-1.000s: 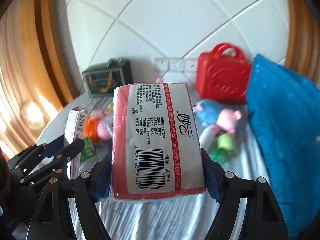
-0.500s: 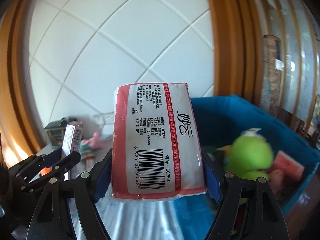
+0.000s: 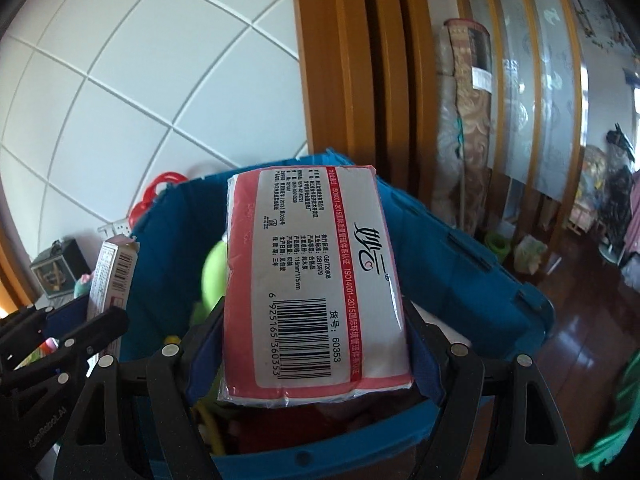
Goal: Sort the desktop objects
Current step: 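Carry the medicine box and tissue pack with both grippers over the crate, then open both grippers to drop the box and tissue pack into the crate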
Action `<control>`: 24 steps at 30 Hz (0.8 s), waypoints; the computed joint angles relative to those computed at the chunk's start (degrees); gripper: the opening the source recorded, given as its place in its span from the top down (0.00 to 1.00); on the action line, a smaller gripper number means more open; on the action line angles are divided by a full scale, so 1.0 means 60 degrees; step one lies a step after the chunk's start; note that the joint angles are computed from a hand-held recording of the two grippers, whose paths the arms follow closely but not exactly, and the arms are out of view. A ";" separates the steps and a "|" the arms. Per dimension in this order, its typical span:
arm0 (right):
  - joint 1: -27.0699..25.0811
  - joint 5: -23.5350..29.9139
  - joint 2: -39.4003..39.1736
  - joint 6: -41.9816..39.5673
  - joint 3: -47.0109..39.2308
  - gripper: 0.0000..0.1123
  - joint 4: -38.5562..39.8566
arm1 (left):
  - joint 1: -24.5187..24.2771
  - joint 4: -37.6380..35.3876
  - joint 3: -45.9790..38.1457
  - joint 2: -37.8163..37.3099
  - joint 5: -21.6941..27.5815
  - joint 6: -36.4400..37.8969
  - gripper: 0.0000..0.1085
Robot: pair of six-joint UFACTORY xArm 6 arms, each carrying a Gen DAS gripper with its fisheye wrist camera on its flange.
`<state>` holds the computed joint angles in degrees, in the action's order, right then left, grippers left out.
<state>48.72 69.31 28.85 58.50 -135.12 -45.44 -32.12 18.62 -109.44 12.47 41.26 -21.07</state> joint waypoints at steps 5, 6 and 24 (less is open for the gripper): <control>-0.0236 -0.0546 -0.0758 -0.0058 0.1406 0.30 0.0180 | -0.0347 0.0870 -0.0844 0.0502 0.0937 -0.0918 0.74; -0.0242 -0.0582 -0.0782 -0.0009 0.1528 0.30 0.0111 | -0.0394 0.0983 -0.0903 0.0543 0.1007 -0.1035 0.74; -0.0340 -0.0867 -0.1102 0.0056 0.2088 0.09 -0.0510 | -0.0483 0.1723 -0.0450 0.0319 0.0790 -0.1788 0.44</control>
<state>46.69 64.10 22.24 58.83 -122.60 -48.50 -35.01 28.96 -112.14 14.39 45.99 -31.80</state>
